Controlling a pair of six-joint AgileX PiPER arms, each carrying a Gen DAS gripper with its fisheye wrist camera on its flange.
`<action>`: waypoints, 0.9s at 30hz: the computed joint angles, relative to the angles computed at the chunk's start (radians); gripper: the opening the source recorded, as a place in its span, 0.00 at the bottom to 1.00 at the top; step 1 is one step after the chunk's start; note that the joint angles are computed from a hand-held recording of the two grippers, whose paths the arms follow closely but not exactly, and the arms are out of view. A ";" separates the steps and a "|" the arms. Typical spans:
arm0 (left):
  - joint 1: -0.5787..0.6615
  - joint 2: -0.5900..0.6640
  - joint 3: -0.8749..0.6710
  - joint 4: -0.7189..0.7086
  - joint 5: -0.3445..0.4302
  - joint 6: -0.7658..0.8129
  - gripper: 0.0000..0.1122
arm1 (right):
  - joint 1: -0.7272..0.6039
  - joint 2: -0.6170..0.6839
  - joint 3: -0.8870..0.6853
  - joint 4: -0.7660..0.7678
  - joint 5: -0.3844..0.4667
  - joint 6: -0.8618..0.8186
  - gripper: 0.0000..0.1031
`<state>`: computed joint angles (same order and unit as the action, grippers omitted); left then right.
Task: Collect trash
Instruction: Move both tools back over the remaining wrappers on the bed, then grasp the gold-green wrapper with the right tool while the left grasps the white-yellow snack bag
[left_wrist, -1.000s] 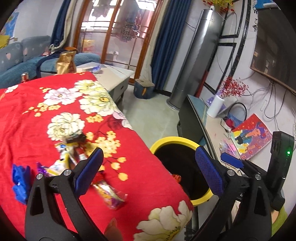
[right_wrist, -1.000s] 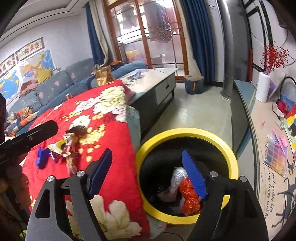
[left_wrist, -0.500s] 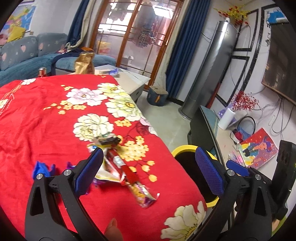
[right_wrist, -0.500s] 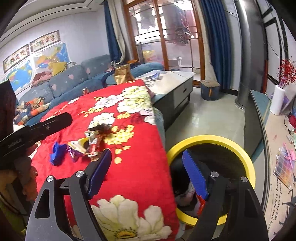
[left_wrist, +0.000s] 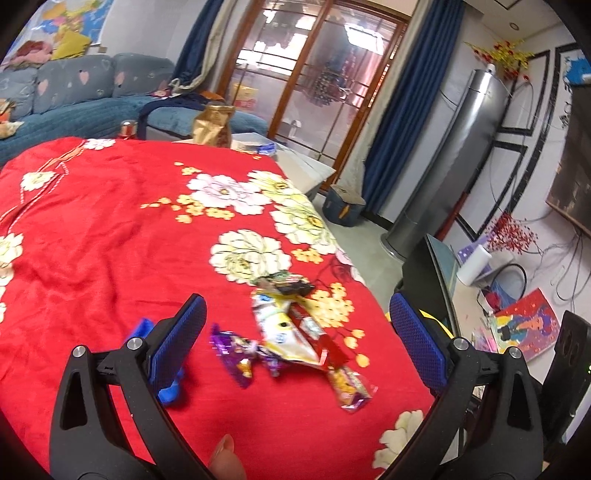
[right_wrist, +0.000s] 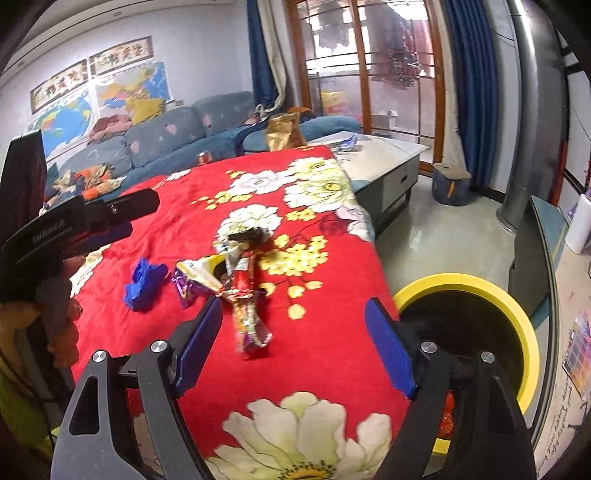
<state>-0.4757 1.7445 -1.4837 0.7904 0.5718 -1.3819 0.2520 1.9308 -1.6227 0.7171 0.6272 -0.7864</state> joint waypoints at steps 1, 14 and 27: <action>0.008 -0.013 0.018 0.002 -0.003 -0.008 0.81 | 0.007 0.003 -0.002 -0.003 0.002 0.001 0.74; 0.079 -0.133 0.195 -0.058 -0.049 0.020 0.68 | 0.082 0.095 -0.086 -0.095 0.031 0.080 0.74; 0.133 -0.075 0.165 -0.573 -0.171 0.560 0.41 | 0.109 0.239 -0.229 -0.175 0.129 0.188 0.53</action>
<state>-0.3426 1.6696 -1.3184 0.2174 0.4008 -0.8215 0.3614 2.1702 -1.8517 0.5422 0.7562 -0.5982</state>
